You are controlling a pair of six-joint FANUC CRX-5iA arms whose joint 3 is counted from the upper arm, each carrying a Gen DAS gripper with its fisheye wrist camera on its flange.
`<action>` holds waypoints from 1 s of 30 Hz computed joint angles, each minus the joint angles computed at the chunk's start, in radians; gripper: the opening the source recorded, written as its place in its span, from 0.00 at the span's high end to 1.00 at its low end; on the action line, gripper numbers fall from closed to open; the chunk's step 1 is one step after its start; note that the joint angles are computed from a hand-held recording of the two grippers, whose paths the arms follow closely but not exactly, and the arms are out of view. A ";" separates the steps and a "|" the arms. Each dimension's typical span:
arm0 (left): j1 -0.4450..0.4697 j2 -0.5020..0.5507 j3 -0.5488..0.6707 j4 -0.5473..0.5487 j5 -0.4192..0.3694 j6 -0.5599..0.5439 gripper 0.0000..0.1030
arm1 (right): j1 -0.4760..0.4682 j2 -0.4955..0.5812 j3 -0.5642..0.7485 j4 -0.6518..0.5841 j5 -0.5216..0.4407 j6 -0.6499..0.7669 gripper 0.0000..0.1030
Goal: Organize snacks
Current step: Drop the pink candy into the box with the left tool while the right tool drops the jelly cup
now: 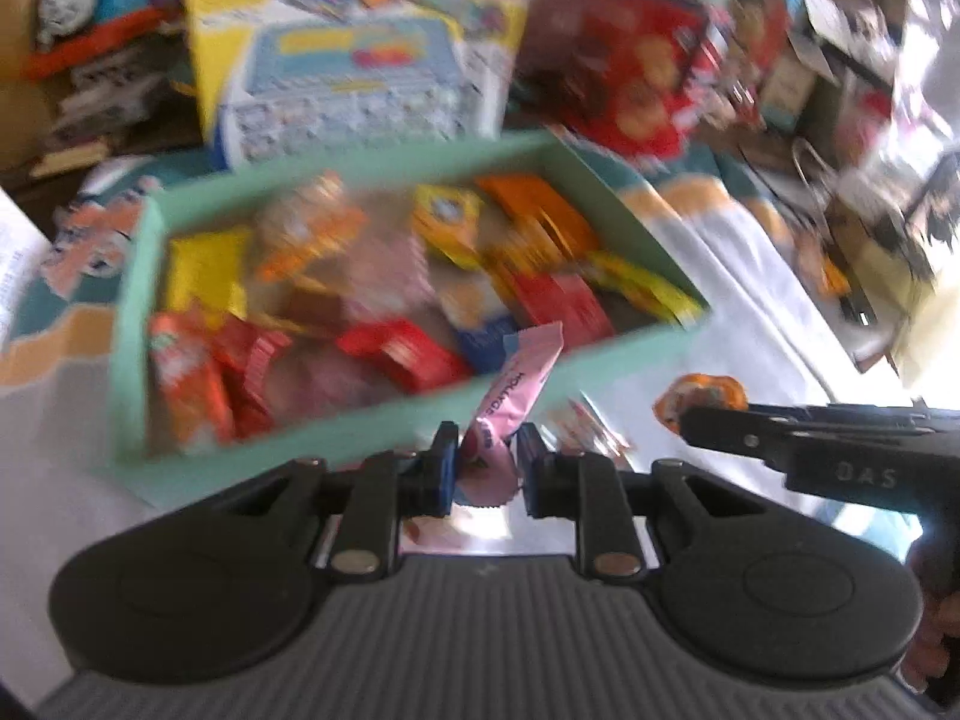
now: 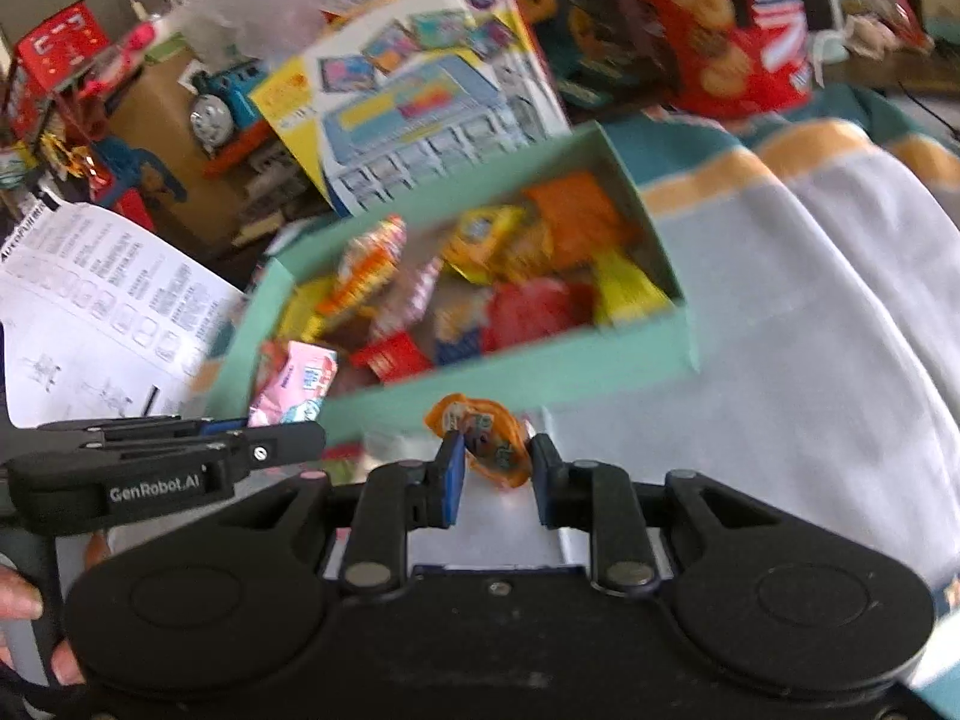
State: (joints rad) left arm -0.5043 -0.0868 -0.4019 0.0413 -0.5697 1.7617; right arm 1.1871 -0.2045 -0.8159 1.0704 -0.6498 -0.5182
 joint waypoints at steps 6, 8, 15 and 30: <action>0.104 0.010 0.036 -0.046 -0.017 0.039 0.80 | -0.106 0.089 0.111 0.017 0.069 0.107 0.78; 0.135 0.030 0.048 -0.039 -0.021 0.028 0.80 | -0.147 0.128 0.154 0.002 0.107 0.144 0.78; 0.184 0.143 0.131 -0.036 -0.035 0.016 0.80 | -0.233 0.291 0.321 -0.155 0.180 0.307 0.78; 0.141 0.239 0.276 -0.303 -0.095 0.313 0.06 | -0.295 0.401 0.413 -0.203 0.231 0.327 0.18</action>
